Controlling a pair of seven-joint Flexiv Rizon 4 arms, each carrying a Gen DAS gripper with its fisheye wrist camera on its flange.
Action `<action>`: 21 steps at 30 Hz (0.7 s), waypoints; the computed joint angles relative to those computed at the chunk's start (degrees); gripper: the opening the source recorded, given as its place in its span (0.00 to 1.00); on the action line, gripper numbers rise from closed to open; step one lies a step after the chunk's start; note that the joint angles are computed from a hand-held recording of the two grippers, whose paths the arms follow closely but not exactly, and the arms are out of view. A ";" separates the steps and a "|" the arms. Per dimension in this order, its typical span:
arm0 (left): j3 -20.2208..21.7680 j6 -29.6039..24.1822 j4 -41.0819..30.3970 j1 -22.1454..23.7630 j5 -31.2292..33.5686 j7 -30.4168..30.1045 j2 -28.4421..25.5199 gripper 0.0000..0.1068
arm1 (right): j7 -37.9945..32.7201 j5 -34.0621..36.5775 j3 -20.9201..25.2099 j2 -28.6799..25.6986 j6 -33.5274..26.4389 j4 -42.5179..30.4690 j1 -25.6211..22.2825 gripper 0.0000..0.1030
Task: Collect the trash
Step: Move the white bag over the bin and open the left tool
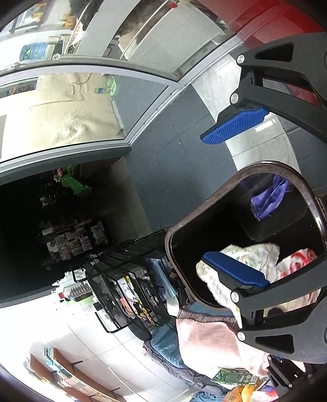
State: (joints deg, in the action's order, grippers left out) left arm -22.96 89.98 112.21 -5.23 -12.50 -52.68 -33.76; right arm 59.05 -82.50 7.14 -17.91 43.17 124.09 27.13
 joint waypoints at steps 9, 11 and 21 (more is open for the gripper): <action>-0.48 2.57 0.43 0.28 2.44 1.27 -0.98 0.83 | 0.21 -0.26 -0.19 -0.66 0.57 -0.47 0.06 0.89; 0.02 4.34 1.03 -0.06 3.33 1.04 -0.78 0.85 | 0.27 -0.17 -0.22 -0.79 0.38 -0.61 0.21 0.89; -9.09 9.21 6.50 10.27 8.53 -0.02 1.39 0.90 | 2.60 -2.66 -0.40 -1.07 -0.98 -0.87 0.64 0.91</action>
